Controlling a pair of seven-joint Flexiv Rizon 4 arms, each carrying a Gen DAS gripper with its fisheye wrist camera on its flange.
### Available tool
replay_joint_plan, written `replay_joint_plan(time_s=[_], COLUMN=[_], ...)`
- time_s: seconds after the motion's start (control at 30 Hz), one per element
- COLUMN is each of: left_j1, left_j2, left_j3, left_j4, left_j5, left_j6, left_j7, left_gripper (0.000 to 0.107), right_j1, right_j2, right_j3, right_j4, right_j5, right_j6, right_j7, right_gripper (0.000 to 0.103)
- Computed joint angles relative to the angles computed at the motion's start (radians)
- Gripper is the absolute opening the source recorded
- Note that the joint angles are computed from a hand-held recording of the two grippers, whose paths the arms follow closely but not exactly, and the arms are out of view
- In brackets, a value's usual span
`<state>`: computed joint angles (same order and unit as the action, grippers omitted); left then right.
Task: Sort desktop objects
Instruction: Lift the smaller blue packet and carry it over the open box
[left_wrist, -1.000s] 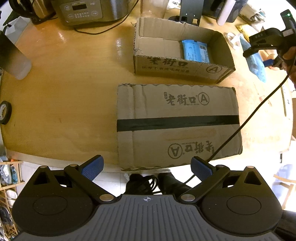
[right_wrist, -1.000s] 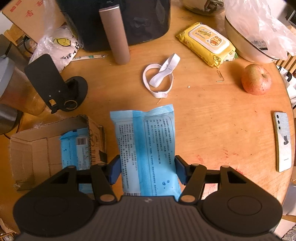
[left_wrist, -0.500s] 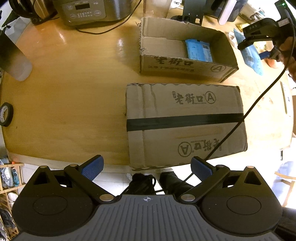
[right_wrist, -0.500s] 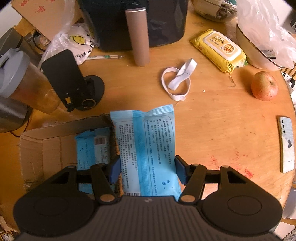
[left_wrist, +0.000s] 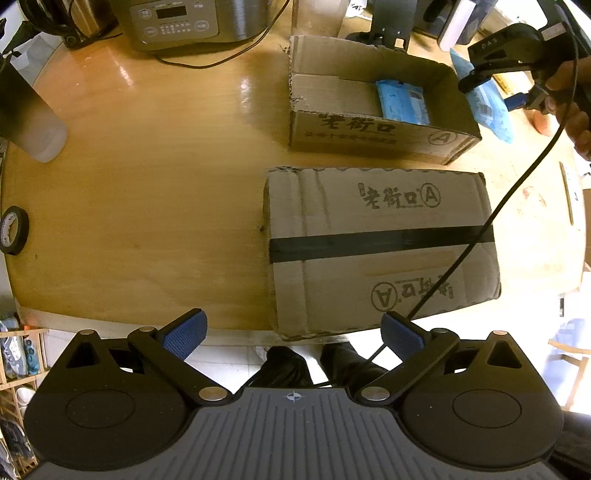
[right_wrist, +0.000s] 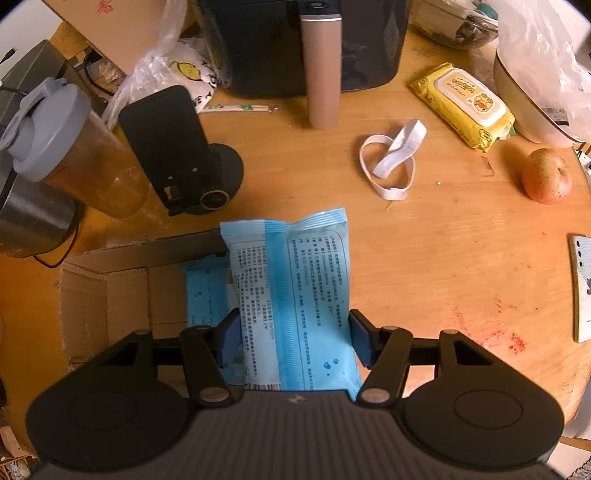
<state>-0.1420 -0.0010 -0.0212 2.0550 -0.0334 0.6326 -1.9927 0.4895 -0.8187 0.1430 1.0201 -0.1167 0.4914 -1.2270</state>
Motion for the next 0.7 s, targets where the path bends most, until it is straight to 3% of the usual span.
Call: replay_joint_plan(time_s=[0.7], left_j1=[0.026], left_j2=[0.036], left_j3=[0.014], left_j4=[0.044], left_j5=[-0.014], left_j6=[0.012], left_j7=[0.038], left_gripper=[0.103], right_j1=[0.048], right_j2=[-0.015], right_j3=[0.009], right_j4=[-0.023], right_j5=[0.002], right_j6=[-0.006], right_j7=[0.025], right_gripper=[0.059])
